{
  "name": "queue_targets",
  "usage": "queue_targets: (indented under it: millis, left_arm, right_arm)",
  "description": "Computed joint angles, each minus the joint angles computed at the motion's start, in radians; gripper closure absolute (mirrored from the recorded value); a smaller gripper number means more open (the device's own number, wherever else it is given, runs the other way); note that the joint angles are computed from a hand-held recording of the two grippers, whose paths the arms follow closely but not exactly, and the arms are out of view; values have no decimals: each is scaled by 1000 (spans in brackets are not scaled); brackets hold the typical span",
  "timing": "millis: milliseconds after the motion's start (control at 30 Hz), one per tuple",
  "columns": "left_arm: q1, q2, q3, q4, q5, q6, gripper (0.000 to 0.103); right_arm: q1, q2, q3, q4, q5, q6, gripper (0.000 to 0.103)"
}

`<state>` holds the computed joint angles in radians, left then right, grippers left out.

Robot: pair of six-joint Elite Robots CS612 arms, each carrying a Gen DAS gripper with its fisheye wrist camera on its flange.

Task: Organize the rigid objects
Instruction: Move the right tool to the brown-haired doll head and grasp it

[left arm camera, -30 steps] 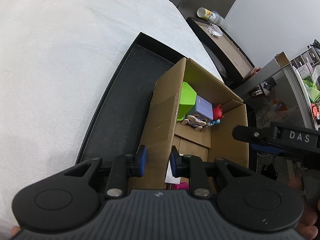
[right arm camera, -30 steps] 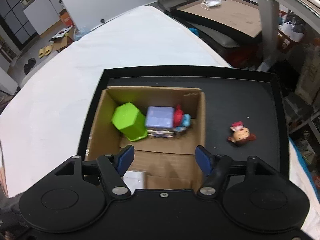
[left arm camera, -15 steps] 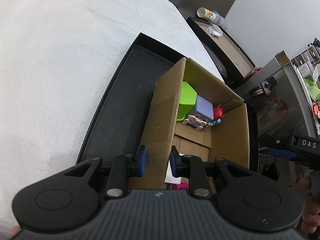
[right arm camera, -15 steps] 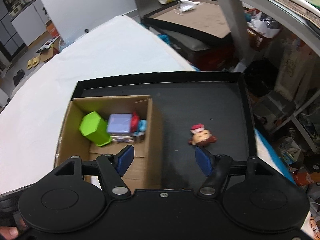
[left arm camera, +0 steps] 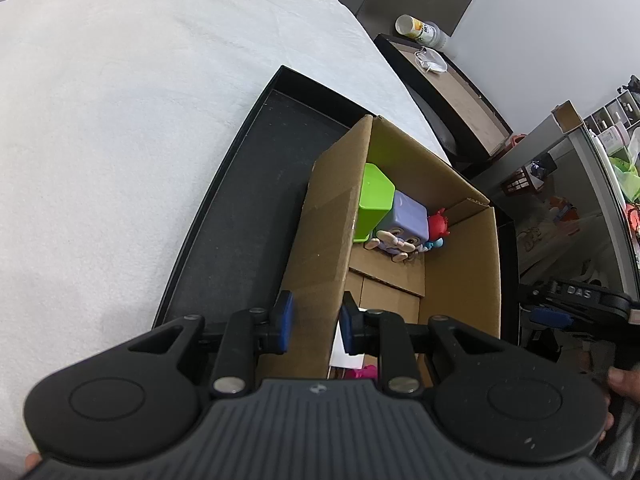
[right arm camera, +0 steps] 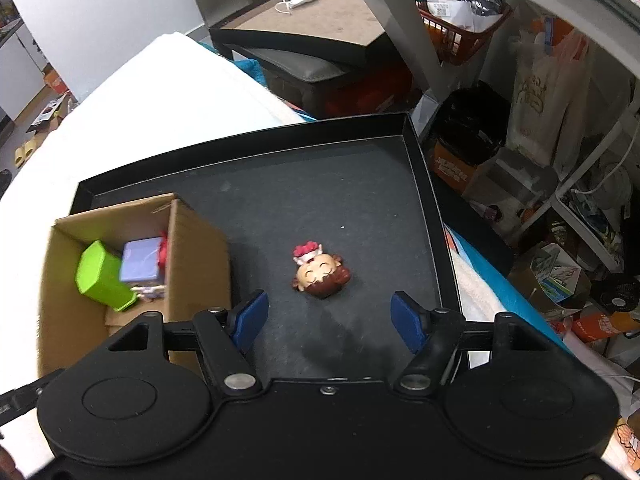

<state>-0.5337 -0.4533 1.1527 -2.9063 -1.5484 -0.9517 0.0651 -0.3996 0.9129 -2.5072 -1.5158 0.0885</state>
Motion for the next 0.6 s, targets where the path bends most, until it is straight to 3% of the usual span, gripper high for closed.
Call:
queue_targets:
  millis: [500, 600]
  left_arm:
    - [0, 5, -12, 17, 5, 0, 80]
    - [0, 6, -14, 18, 5, 1, 80]
  right_arm:
    - [8, 112, -169, 97, -13, -11, 37]
    - [11, 130, -198, 113, -17, 0, 42]
